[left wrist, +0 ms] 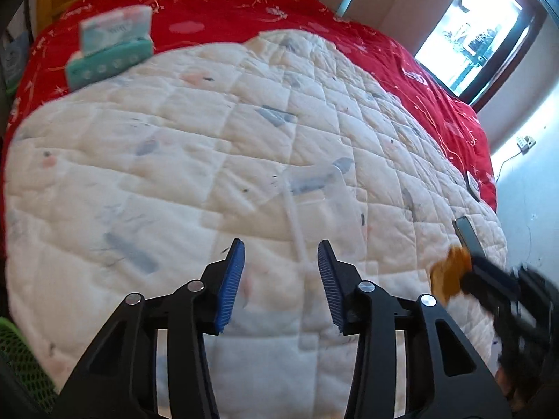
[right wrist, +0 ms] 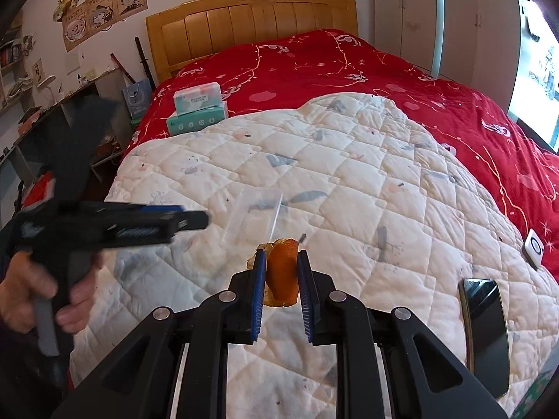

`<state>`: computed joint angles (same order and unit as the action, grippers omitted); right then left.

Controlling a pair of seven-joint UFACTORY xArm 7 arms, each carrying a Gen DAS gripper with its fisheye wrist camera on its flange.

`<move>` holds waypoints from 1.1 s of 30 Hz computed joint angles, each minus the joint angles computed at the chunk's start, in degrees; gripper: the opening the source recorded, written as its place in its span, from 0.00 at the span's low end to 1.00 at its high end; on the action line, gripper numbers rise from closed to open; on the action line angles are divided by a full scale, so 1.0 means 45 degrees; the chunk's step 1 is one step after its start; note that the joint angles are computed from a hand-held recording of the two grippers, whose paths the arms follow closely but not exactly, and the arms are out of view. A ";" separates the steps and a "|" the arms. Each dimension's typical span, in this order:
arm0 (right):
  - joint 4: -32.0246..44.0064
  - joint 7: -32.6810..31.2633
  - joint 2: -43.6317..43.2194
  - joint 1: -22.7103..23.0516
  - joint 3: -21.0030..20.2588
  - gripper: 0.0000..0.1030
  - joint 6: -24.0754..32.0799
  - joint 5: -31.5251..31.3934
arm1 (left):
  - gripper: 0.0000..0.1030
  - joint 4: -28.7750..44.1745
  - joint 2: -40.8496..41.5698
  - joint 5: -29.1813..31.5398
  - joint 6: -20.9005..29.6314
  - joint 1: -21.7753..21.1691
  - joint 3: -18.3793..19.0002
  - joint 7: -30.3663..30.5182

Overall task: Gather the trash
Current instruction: 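Lift the orange scrap with the right tool while the left tool grasps the empty clear tray, then carry the clear tray and orange scrap to the wastebasket and release both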

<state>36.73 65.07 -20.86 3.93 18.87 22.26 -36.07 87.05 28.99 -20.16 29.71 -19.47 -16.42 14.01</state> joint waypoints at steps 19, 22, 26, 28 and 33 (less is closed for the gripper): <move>-0.0987 0.0760 -0.1153 -0.0033 0.0861 0.17 -0.0099 0.0658 | 0.04 -0.0080 0.0153 0.0285 -0.0001 -0.0055 -0.0055 -0.0612; -0.0776 0.1014 -0.1136 0.0122 0.1153 0.17 -0.0056 0.0691 | 0.04 -0.1676 -0.1300 -0.0173 -0.0512 0.0455 -0.0043 -0.0122; -0.0260 0.1509 -0.0834 0.0333 0.1656 0.17 0.0064 0.0478 | 0.04 -0.3343 -0.2982 -0.1000 -0.0695 0.1060 0.0153 0.0497; 0.0060 0.1838 -0.0586 0.0462 0.1899 0.17 0.0080 0.0273 | 0.04 -0.4128 -0.3821 -0.1705 -0.0725 0.1375 0.0300 0.1094; 0.1019 0.2680 0.0351 0.0956 0.2275 0.17 0.0215 -0.0492 | 0.04 -0.6316 -0.5974 -0.2066 -0.1152 0.1522 0.1358 0.1740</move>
<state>41.31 77.13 -19.28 8.23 29.11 23.23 -38.28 58.63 2.11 -29.46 24.53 -12.62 -10.31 21.84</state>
